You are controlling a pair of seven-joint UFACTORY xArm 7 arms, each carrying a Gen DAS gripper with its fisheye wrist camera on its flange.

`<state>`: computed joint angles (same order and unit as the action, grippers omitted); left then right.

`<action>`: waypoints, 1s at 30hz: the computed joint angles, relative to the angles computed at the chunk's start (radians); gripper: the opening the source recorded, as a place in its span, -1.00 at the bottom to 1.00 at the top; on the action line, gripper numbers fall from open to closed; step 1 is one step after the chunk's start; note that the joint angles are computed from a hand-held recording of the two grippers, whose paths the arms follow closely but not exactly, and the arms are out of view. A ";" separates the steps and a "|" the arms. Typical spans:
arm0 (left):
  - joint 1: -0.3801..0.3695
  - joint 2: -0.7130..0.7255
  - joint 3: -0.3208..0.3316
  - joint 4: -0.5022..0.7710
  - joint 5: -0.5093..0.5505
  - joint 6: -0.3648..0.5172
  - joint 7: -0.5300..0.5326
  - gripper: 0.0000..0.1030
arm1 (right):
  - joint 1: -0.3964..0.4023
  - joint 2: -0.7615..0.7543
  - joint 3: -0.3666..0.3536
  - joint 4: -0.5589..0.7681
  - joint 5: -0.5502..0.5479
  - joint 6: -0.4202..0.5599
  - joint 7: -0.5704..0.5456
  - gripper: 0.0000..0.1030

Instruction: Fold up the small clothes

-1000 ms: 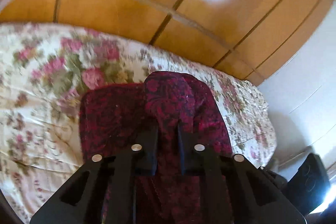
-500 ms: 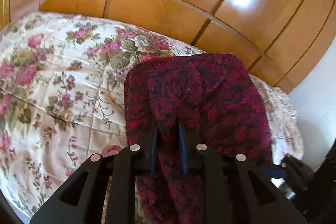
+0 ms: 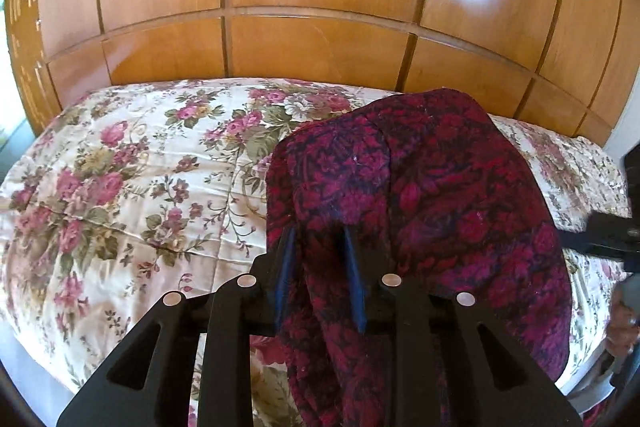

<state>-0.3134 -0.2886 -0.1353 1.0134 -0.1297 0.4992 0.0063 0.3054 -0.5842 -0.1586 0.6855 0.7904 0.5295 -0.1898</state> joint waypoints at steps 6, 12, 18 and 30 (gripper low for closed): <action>0.029 -0.008 -0.016 -0.023 0.048 -0.017 -0.070 -0.09 | 0.065 0.138 -0.143 0.033 0.242 0.123 -0.226 0.96; 0.032 -0.003 -0.014 -0.030 0.071 -0.017 -0.079 -0.08 | 0.067 0.254 -0.202 0.093 0.454 0.291 -0.416 0.97; 0.041 -0.004 -0.005 -0.046 0.083 -0.023 -0.092 -0.08 | 0.026 0.332 -0.142 0.148 0.526 0.334 -0.475 0.97; 0.045 -0.042 0.014 -0.100 0.056 -0.053 -0.092 0.17 | -0.113 0.294 0.021 0.134 0.497 0.309 -0.461 0.88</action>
